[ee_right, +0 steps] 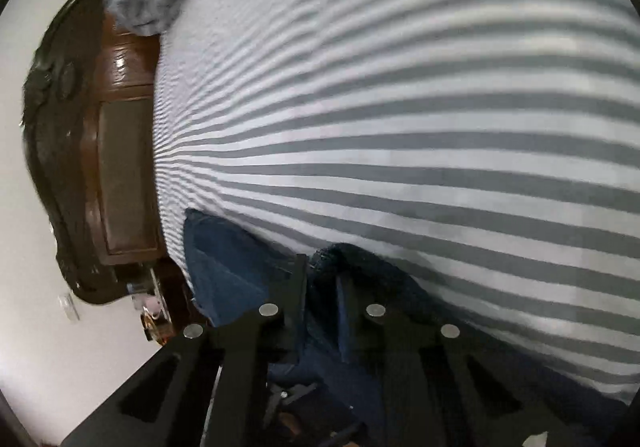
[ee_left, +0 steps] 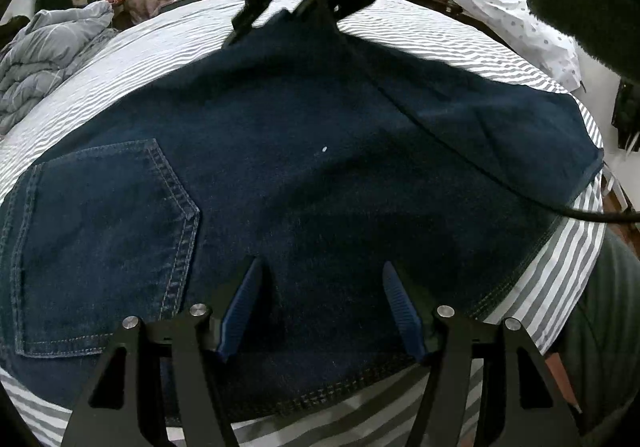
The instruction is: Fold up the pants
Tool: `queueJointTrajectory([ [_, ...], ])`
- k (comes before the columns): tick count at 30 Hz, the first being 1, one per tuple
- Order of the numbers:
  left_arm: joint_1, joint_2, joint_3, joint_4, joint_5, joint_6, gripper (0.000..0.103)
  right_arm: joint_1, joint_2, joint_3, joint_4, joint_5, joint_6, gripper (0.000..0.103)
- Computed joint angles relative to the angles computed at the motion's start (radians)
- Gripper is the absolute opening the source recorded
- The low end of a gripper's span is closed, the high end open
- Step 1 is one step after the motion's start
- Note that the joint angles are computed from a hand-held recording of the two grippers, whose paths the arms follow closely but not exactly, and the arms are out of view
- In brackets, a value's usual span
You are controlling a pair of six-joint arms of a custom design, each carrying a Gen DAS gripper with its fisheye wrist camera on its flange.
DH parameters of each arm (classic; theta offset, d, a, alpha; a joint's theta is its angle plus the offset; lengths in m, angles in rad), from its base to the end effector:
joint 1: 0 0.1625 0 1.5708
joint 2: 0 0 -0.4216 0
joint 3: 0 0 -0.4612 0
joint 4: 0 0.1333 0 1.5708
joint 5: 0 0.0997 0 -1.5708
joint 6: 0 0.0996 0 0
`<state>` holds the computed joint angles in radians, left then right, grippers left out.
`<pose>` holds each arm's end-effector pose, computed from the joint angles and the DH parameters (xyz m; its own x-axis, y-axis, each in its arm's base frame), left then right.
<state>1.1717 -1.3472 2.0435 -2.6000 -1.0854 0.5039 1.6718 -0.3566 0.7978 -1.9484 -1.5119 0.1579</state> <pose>-0.0560 -0.5954 0.2271 -0.5882 0.5984 -0.5439 0.7437 0.6645 -0.0733 0.2297 -0.8866 0.0072 -0.9970 0.0604 -0.0480 0.0569 0.9958 0.0720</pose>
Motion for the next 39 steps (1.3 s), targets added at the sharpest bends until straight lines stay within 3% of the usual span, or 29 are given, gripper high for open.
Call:
queueJointTrajectory([
  [4, -0.005, -0.010, 0.018, -0.009, 0.011, 0.008, 0.064, 0.003, 0.019, -0.021, -0.025, -0.024, 0.009, 0.012],
  [11, -0.015, -0.024, 0.039, -0.010, 0.025, 0.015, 0.064, -0.028, 0.064, -0.073, -0.020, -0.004, 0.060, 0.011],
  [15, -0.012, -0.017, 0.026, 0.004, 0.018, 0.004, 0.064, 0.009, 0.097, -0.150, 0.025, -0.081, -0.029, 0.011],
  [18, -0.012, -0.019, 0.033, -0.006, 0.019, 0.013, 0.064, 0.013, 0.138, -0.212, 0.066, -0.112, -0.039, 0.011],
  [22, -0.010, -0.015, -0.018, 0.105, 0.004, -0.047, 0.064, -0.005, 0.130, -0.210, 0.099, -0.080, -0.015, 0.012],
  [24, -0.009, -0.011, -0.054, 0.163, -0.015, -0.077, 0.064, 0.011, 0.114, -0.206, 0.122, -0.120, -0.040, 0.017],
  [26, -0.013, -0.010, -0.080, 0.164, -0.032, -0.078, 0.064, 0.040, 0.078, -0.163, 0.078, -0.227, -0.090, 0.032],
  [28, -0.014, -0.005, -0.099, 0.128, -0.049, -0.079, 0.064, 0.058, 0.016, -0.080, -0.022, -0.278, -0.142, 0.033],
  [32, -0.005, 0.093, -0.207, 0.037, -0.046, -0.100, 0.066, 0.052, -0.133, 0.149, -0.190, -0.214, -0.168, 0.033],
  [39, 0.014, 0.298, -0.422, 0.045, -0.091, -0.122, 0.066, -0.004, -0.354, 0.553, -0.517, -0.208, -0.062, 0.033],
])
